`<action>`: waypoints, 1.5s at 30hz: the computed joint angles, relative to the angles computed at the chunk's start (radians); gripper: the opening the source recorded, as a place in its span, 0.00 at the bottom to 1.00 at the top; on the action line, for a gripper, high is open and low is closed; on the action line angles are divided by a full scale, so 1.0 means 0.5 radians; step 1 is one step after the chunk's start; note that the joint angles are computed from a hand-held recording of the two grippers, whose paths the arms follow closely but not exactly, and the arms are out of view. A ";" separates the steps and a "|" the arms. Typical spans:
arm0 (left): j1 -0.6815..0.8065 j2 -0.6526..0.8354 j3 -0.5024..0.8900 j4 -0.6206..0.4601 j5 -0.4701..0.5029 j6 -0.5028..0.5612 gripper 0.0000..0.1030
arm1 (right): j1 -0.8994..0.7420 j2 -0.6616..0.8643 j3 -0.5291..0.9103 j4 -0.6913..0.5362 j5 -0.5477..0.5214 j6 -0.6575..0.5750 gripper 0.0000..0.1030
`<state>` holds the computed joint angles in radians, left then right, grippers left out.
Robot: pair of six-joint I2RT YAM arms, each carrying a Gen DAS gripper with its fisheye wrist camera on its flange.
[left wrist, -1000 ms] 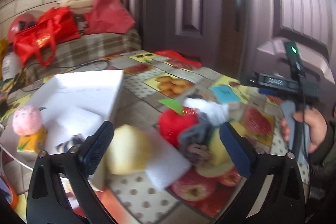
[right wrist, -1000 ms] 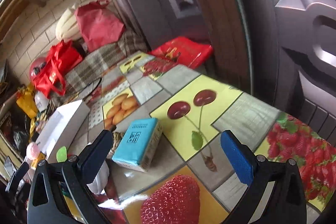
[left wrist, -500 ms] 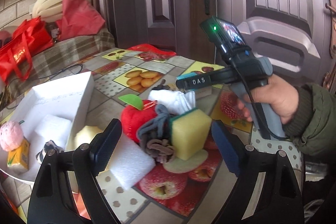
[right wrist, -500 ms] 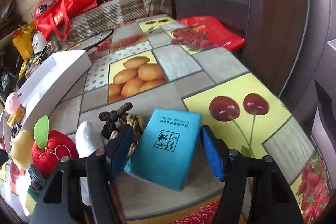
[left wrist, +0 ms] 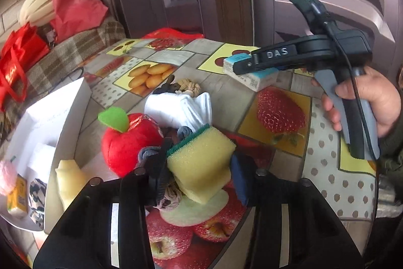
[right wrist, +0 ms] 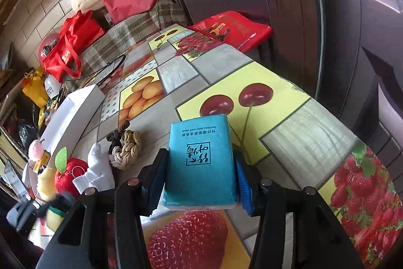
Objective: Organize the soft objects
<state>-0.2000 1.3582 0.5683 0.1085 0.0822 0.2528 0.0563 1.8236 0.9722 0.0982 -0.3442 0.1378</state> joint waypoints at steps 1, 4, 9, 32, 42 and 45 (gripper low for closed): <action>0.001 0.001 -0.002 0.002 0.002 0.002 0.40 | 0.011 0.001 0.008 -0.015 0.020 -0.009 0.50; 0.031 0.021 0.014 -0.019 0.048 -0.008 0.38 | 0.042 0.026 0.042 -0.029 0.038 -0.016 0.56; 0.067 0.038 0.040 -0.044 0.112 -0.018 0.33 | 0.088 0.037 0.068 -0.053 0.118 -0.057 0.60; 0.130 -0.305 -0.235 0.188 0.427 0.073 0.30 | 0.029 0.039 0.031 0.000 -0.093 -0.049 0.48; 0.213 -0.253 -0.138 0.044 0.566 0.048 0.42 | 0.006 0.039 0.012 0.021 -0.134 -0.018 0.48; 0.238 -0.293 -0.170 0.058 0.601 0.033 0.61 | 0.016 0.030 0.010 0.012 -0.126 -0.021 0.48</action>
<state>-0.0808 1.2118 0.4833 0.1377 0.3828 0.2693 0.0645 1.8386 0.9772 0.1044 -0.4071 0.1275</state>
